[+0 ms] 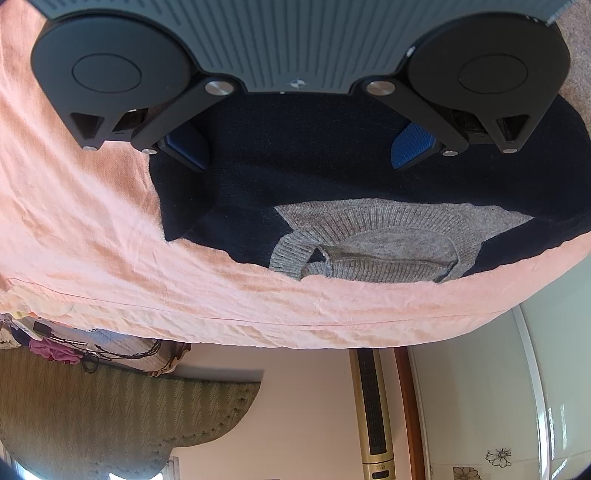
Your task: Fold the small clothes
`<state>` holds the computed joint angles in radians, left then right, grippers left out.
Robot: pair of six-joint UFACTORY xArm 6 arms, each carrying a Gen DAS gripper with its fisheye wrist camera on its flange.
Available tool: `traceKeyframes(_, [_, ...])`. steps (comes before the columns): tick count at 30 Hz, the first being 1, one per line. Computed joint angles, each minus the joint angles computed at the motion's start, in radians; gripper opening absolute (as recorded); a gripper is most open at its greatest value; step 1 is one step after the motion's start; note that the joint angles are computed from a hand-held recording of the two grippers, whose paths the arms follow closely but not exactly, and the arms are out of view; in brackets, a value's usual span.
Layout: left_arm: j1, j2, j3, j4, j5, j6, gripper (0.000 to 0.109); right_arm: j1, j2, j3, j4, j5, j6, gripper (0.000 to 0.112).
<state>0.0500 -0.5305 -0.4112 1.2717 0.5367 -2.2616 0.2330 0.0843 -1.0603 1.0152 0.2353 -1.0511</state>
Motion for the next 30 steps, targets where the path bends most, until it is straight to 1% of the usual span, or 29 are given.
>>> traceKeyframes(1, [-0.038, 0.009, -0.021, -0.023, 0.05, 0.019, 0.007, 0.0, 0.0, 0.0, 0.006, 0.001, -0.003, 0.103])
traceKeyframes(2, [-0.07, 0.015, -0.043, -0.022, 0.078, 0.016, 0.007, -0.001, 0.0, -0.001, 0.014, 0.004, -0.007, 0.103])
traceKeyframes(3, [-0.1, 0.022, -0.064, 0.016, 0.085, -0.01, 0.006, -0.003, -0.001, -0.002, 0.023, 0.007, -0.012, 0.103])
traceKeyframes(4, [-0.143, 0.032, -0.093, 0.071, 0.093, -0.035, 0.006, -0.004, -0.002, -0.003, 0.03, 0.011, -0.016, 0.103])
traceKeyframes(6, [-0.262, 0.086, -0.177, 0.19, 0.128, -0.038, 0.006, -0.007, -0.001, -0.006, 0.049, 0.017, -0.026, 0.103])
traceKeyframes(8, [-0.383, 0.17, -0.272, 0.34, 0.118, -0.018, 0.006, -0.012, -0.001, -0.01, 0.075, 0.028, -0.037, 0.103])
traceKeyframes(10, [-0.471, 0.278, -0.369, 0.466, 0.038, 0.01, 0.007, -0.019, -0.003, -0.013, 0.112, 0.044, -0.056, 0.103])
traceKeyframes(11, [-0.502, 0.338, -0.419, 0.505, -0.018, 0.029, 0.007, -0.023, -0.003, -0.015, 0.128, 0.052, -0.064, 0.103])
traceKeyframes(12, [-0.519, 0.4, -0.469, 0.529, -0.096, 0.049, 0.008, -0.027, -0.004, -0.016, 0.144, 0.059, -0.072, 0.103])
traceKeyframes(13, [-0.52, 0.468, -0.523, 0.511, -0.201, 0.111, 0.01, -0.031, -0.004, -0.019, 0.158, 0.068, -0.078, 0.103])
traceKeyframes(14, [-0.521, 0.528, -0.564, 0.452, -0.28, 0.213, 0.01, -0.037, -0.003, -0.022, 0.175, 0.078, -0.086, 0.103])
traceKeyframes(15, [-0.529, 0.572, -0.583, 0.366, -0.317, 0.318, 0.013, -0.042, -0.002, -0.026, 0.19, 0.088, -0.092, 0.103])
traceKeyframes(16, [-0.546, 0.593, -0.584, 0.299, -0.312, 0.389, 0.016, -0.046, -0.002, -0.027, 0.205, 0.098, -0.098, 0.103])
traceKeyframes(17, [-0.565, 0.592, -0.573, 0.272, -0.28, 0.419, 0.02, -0.05, -0.004, -0.027, 0.217, 0.105, -0.103, 0.103])
traceKeyframes(18, [-0.575, 0.577, -0.556, 0.287, -0.264, 0.407, 0.028, -0.053, -0.004, -0.028, 0.225, 0.111, -0.106, 0.103])
traceKeyframes(19, [-0.584, 0.554, -0.533, 0.324, -0.251, 0.372, 0.04, -0.054, -0.004, -0.029, 0.234, 0.114, -0.11, 0.103])
traceKeyframes(20, [-0.591, 0.526, -0.508, 0.363, -0.24, 0.328, 0.049, -0.055, -0.004, -0.029, 0.24, 0.117, -0.112, 0.103])
traceKeyframes(21, [-0.605, 0.491, -0.48, 0.404, -0.218, 0.275, 0.068, -0.057, -0.004, -0.029, 0.245, 0.12, -0.114, 0.103])
traceKeyframes(22, [-0.617, 0.456, -0.45, 0.462, -0.186, 0.203, 0.082, -0.059, -0.004, -0.03, 0.251, 0.124, -0.116, 0.103])
traceKeyframes(23, [-0.626, 0.419, -0.418, 0.512, -0.158, 0.143, 0.085, -0.061, -0.004, -0.031, 0.259, 0.129, -0.12, 0.103])
traceKeyframes(24, [-0.619, 0.405, -0.406, 0.554, -0.16, 0.097, 0.086, -0.065, -0.005, -0.032, 0.265, 0.136, -0.121, 0.103])
traceKeyframes(26, [-0.599, 0.38, -0.38, 0.592, -0.2, 0.042, 0.086, -0.072, -0.003, -0.035, 0.277, 0.15, -0.12, 0.103])
traceKeyframes(27, [-0.6, 0.37, -0.362, 0.607, -0.193, 0.004, 0.086, -0.078, -0.006, -0.036, 0.268, 0.162, -0.108, 0.103])
traceKeyframes(28, [-0.582, 0.382, -0.361, 0.647, -0.199, -0.049, 0.086, -0.084, -0.012, -0.036, 0.236, 0.176, -0.066, 0.103])
traceKeyframes(29, [-0.577, 0.387, -0.354, 0.654, -0.202, -0.075, 0.086, -0.093, -0.026, -0.033, 0.19, 0.197, 0.012, 0.103])
traceKeyframes(30, [-0.566, 0.39, -0.351, 0.655, -0.22, -0.1, 0.086, -0.111, -0.046, -0.029, 0.18, 0.243, 0.078, 0.103])
